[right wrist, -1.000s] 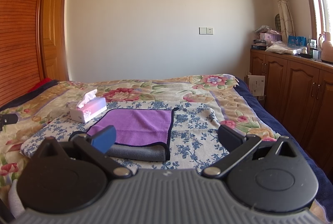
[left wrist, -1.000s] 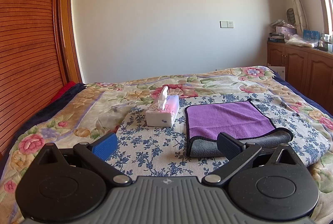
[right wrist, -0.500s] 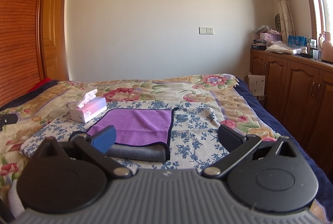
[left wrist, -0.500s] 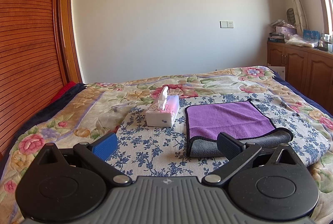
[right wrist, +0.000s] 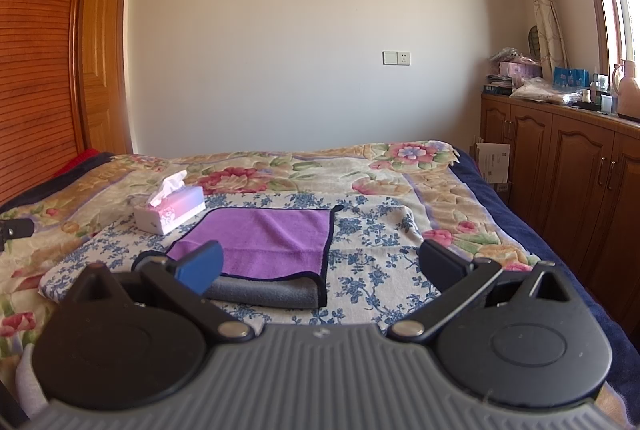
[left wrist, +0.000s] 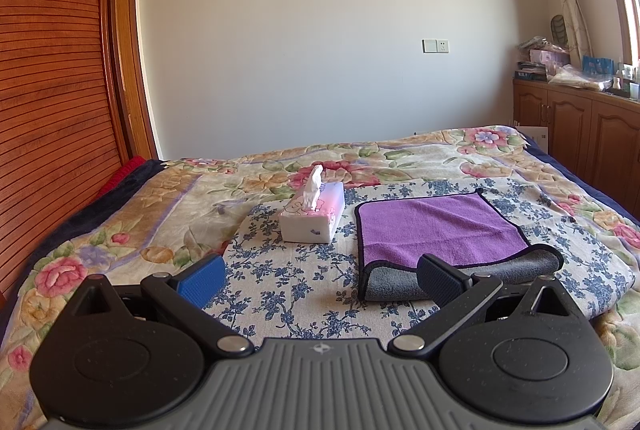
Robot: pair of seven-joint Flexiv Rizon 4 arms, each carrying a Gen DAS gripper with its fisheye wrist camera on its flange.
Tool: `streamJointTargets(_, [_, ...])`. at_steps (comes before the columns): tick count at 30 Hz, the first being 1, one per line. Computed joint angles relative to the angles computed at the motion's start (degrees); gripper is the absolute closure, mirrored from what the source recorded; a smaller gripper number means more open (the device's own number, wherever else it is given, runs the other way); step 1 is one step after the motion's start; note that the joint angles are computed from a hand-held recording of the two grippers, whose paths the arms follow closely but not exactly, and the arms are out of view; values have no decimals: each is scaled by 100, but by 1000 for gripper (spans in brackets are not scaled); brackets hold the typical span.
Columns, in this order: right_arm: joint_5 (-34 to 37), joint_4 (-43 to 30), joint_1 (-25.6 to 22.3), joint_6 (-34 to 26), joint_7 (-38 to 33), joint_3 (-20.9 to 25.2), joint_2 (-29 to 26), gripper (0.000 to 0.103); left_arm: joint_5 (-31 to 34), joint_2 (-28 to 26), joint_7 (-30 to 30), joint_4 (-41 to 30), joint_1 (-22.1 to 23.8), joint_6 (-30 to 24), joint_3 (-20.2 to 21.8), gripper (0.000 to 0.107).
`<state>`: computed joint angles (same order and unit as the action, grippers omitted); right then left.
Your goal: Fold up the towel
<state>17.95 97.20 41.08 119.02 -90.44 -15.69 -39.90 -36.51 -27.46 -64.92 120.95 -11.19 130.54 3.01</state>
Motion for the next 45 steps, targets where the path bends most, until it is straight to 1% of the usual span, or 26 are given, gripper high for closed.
streamJointTargets(3, [-3,20,6,-20,-8,4,22,0,-13,16,5,8,-2,-26,3,4])
streamJointTargets(6, [-63,-30,-30,-67,36,50,-23,0,173,16,-127,-1,120,-85,-51,4])
streamJointTargets(10, [-214,2,-121,-157,126,130,25,0,-20,-22,-6,-44,-42,-143,32,4])
streamJointTargets(16, [-484,-47,-217,-263,265,220,-8,0,-212,-29,140,-212,-73,-496,100,4])
streamJointTargets(25, [-847,-231,-371,-492,585,259,-121,0,-416,-189,419,-518,-213,-734,256,4])
streamJointTargets(32, [-1107,-329,-426,-609,802,221,-201,0,-408,-288,480,-691,-201,-804,264,4])
streamJointTargets(37, [-1459,-382,-677,-675,922,465,-227,0,-390,-369,501,-852,-192,-908,279,4])
streamJointTargets(45, [-1736,-481,-755,-806,1039,467,-293,0,-423,-512,549,-1076,-247,-1151,390,4])
